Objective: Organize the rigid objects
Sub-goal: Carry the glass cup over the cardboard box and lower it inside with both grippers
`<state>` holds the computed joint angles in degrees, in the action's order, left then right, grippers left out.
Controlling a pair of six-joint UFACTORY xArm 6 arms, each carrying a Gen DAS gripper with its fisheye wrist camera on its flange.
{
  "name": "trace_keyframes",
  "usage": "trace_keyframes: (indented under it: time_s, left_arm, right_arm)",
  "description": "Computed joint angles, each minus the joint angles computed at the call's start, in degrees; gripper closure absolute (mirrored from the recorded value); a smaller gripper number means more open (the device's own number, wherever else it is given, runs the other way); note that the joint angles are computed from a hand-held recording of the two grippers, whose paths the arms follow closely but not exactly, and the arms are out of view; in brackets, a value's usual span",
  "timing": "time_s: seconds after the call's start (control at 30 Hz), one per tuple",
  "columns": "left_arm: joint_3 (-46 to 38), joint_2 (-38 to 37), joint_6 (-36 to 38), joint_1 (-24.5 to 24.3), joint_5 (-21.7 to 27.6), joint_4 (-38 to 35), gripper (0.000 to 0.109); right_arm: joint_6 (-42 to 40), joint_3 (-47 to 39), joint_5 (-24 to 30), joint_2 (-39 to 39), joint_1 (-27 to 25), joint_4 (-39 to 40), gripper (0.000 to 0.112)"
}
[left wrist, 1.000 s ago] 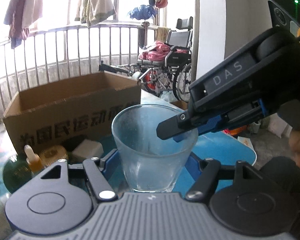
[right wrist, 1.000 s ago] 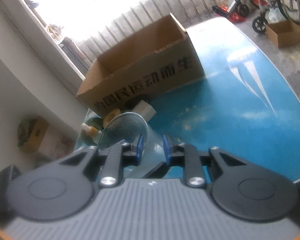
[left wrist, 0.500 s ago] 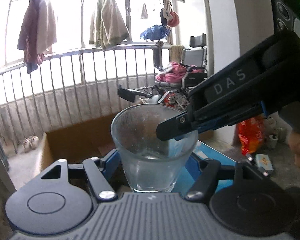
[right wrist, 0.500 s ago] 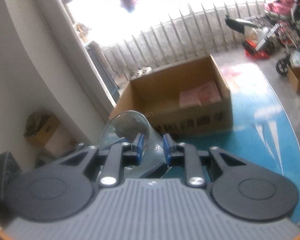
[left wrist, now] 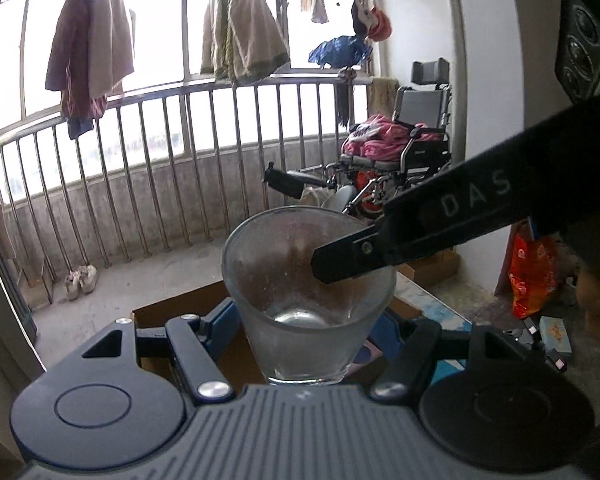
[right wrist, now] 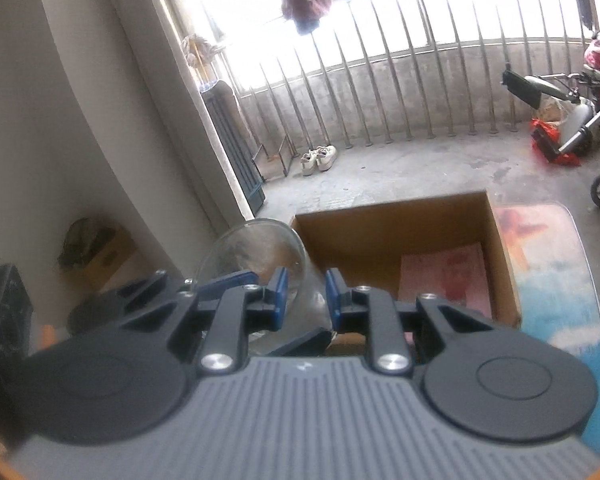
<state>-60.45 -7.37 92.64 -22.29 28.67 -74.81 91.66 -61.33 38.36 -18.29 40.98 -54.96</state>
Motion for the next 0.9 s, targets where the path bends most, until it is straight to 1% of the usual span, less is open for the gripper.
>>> trace_keyframes:
  time_s: [0.1,0.2,0.33,0.47,0.63,0.73,0.87,0.9]
  left_arm:
    - [-6.57,6.27,-5.99,-0.14,0.26,5.38,0.037]
    - [-14.57,13.37,-15.04,0.12,1.94,13.5,0.037]
    - [-25.75,23.07,-26.48,0.42,5.31,23.79,0.037]
    - [-39.11,33.7,-37.95,0.54,10.32,34.17,0.037]
    - [-55.04,45.59,-48.98,0.78,17.11,43.75,0.037]
    - [-64.13,51.98,-54.66,1.08,22.1,48.29,0.037]
    - [-76.46,60.24,-60.43,1.68,28.54,53.58,0.038]
    - [-81.03,62.99,-61.85,1.8,30.67,54.67,0.038]
  right_arm:
    - [-6.35,-3.75,-3.53,3.84,-4.76,4.56,0.093]
    - [-12.84,-6.52,-7.87,7.72,-9.8,10.97,0.093]
    - [-24.17,-11.01,-12.3,14.16,-15.63,22.74,0.092]
    - [-35.6,-14.72,-15.95,20.66,-20.23,35.77,0.092]
    - [-50.86,-20.37,-16.72,29.27,-23.98,53.96,0.092]
    - [-58.61,-25.21,-14.79,34.57,-25.36,62.84,0.092]
    - [-65.16,-30.4,-12.39,40.48,-26.22,70.11,0.092]
    - [-66.17,-31.85,-11.73,41.93,-26.36,71.04,0.092]
